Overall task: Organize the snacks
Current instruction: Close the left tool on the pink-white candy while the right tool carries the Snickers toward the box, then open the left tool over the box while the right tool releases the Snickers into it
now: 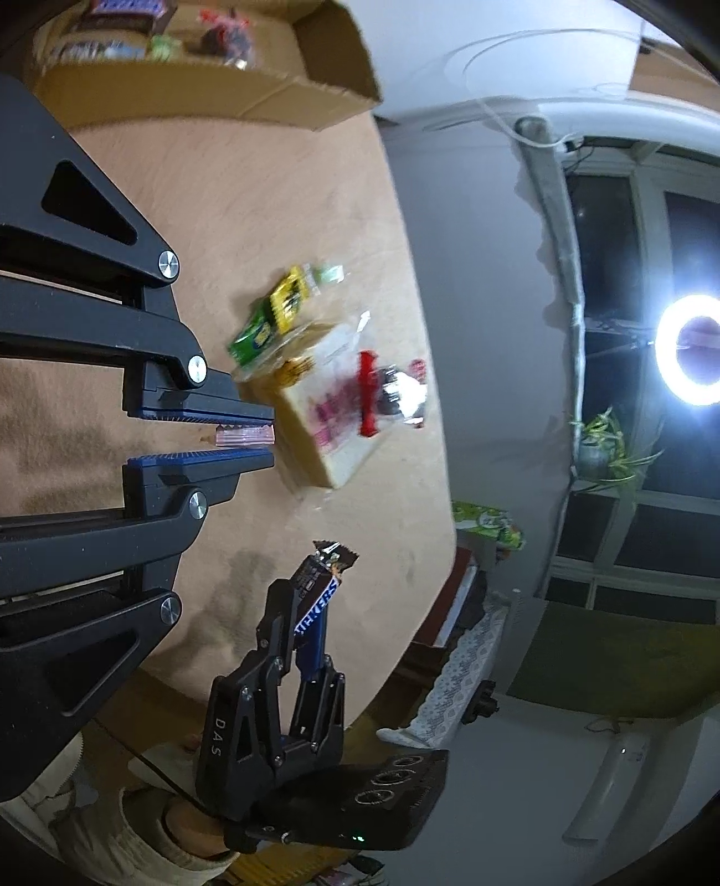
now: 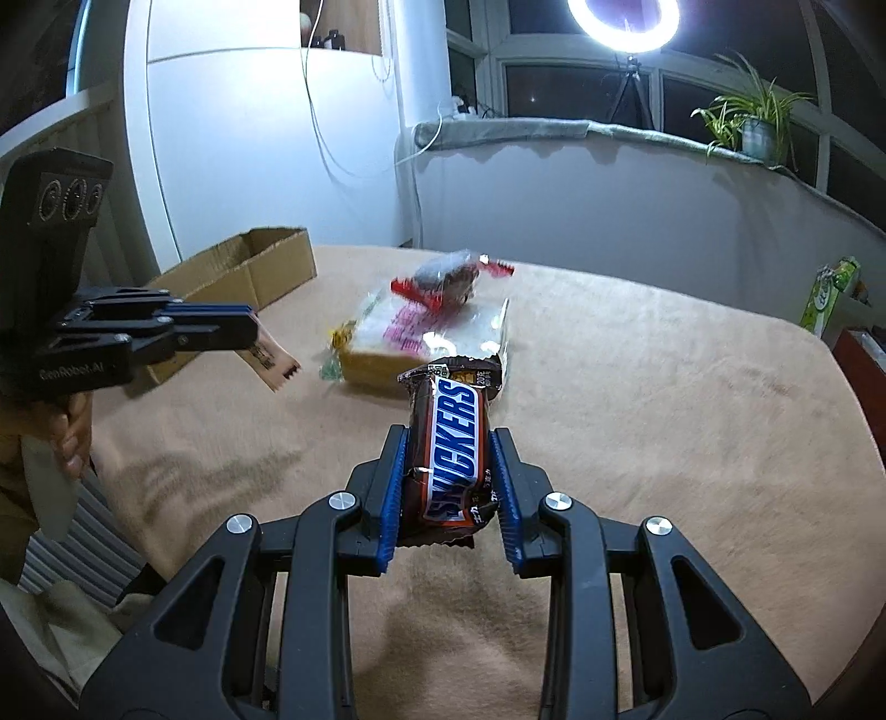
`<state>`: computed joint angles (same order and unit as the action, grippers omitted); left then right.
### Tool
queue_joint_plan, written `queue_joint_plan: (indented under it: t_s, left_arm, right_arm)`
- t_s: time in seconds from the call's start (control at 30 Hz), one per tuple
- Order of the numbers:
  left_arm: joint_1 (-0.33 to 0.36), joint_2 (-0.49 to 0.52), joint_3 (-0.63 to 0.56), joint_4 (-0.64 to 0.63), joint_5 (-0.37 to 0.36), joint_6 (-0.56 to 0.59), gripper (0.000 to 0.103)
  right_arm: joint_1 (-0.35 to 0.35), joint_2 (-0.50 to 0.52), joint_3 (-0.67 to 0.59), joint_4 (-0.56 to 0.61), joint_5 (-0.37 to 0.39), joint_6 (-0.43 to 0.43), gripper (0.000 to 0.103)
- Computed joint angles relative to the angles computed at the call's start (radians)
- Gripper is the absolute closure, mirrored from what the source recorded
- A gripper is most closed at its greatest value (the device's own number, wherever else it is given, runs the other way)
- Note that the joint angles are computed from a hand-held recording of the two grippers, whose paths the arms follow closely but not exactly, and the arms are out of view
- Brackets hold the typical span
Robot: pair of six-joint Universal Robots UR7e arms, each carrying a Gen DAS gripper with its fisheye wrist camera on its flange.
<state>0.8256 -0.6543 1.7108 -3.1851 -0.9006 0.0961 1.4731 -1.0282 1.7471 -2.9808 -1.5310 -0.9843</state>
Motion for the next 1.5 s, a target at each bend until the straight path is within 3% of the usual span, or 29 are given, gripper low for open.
queue_joint_plan:
  t_s: [0.43,1.1,1.3,1.4,1.47,1.5]
  left_arm:
    - [-0.05,-0.07,0.073,-0.152,0.115,0.075,0.096]
    - [-0.037,-0.275,0.34,-0.485,0.372,0.093,0.096]
    - [-0.025,-0.3,0.365,-0.517,0.399,0.105,0.096]
    - [-0.001,-0.305,0.357,-0.491,0.374,0.093,0.096]
    - [0.02,-0.296,0.341,-0.454,0.372,0.076,0.093]
    - [0.031,-0.29,0.337,-0.449,0.375,0.068,0.085]
  right_arm:
    - [0.055,0.019,-0.024,-0.014,0.012,-0.007,0.072]
    - [0.276,0.199,-0.116,0.064,0.028,-0.086,0.072]
    - [0.328,0.267,-0.16,0.1,0.045,-0.106,0.072]
    - [0.349,0.323,-0.208,0.109,0.046,-0.103,0.072]
    - [0.356,0.37,-0.258,0.147,0.02,-0.09,0.068]
    - [0.359,0.396,-0.282,0.161,-0.007,-0.086,0.059]
